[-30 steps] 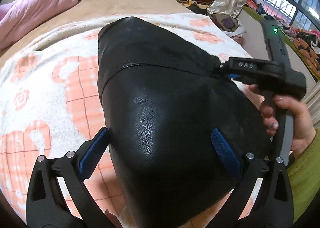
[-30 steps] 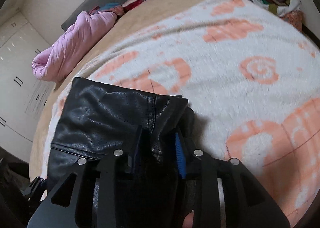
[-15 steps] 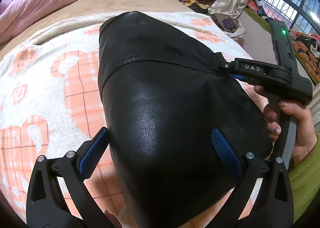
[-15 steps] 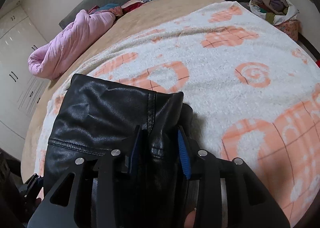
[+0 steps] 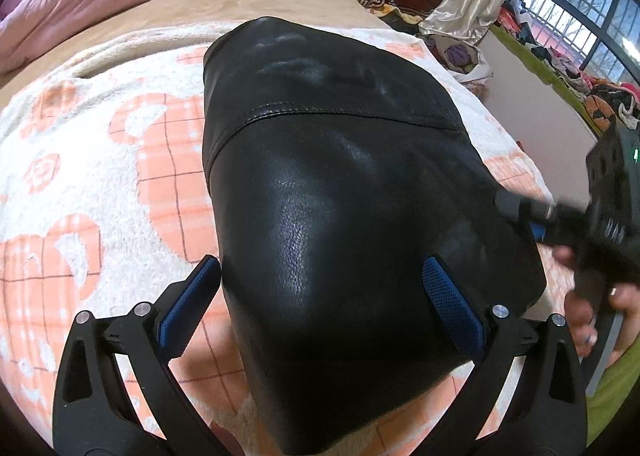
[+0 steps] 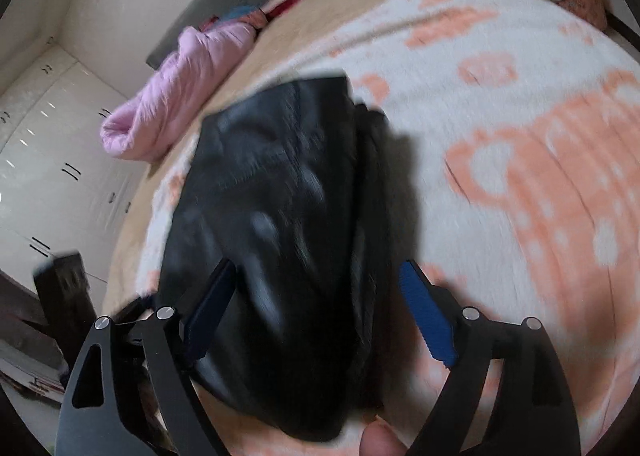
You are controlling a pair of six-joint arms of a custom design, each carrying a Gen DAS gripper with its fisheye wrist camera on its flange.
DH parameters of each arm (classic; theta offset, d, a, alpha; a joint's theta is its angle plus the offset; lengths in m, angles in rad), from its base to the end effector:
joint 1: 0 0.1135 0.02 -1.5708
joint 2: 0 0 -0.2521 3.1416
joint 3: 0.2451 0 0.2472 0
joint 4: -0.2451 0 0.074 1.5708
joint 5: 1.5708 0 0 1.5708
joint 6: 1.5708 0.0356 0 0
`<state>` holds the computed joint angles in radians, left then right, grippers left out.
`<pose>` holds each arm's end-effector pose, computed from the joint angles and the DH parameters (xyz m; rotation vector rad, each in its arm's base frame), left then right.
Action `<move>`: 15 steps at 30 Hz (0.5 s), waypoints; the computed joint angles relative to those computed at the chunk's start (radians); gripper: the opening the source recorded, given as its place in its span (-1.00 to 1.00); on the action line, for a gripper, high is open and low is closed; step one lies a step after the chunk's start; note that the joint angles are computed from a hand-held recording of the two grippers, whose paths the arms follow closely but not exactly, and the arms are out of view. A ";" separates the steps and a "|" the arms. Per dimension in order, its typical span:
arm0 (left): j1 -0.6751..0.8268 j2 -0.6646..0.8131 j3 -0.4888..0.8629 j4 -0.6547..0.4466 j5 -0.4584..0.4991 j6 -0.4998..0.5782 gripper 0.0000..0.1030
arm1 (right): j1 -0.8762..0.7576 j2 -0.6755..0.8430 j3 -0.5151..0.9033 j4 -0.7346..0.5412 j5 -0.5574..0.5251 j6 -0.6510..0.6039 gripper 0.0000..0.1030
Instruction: Fold large clothes
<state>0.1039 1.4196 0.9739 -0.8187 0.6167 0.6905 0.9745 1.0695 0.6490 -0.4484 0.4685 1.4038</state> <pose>0.2561 0.0060 0.2152 0.8619 2.4178 -0.5999 0.1315 0.1652 0.2107 0.7139 2.2933 0.6003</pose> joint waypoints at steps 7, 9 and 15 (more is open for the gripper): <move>0.005 -0.045 -0.024 -0.011 -0.016 0.025 0.84 | 0.073 0.033 -0.020 0.064 0.062 0.059 0.05; 0.010 -0.055 -0.025 -0.016 -0.015 0.028 0.84 | 0.091 0.035 -0.008 0.044 0.083 0.077 0.06; 0.028 -0.088 -0.025 -0.045 -0.008 0.044 0.84 | 0.187 0.049 0.050 -0.086 0.210 0.191 0.47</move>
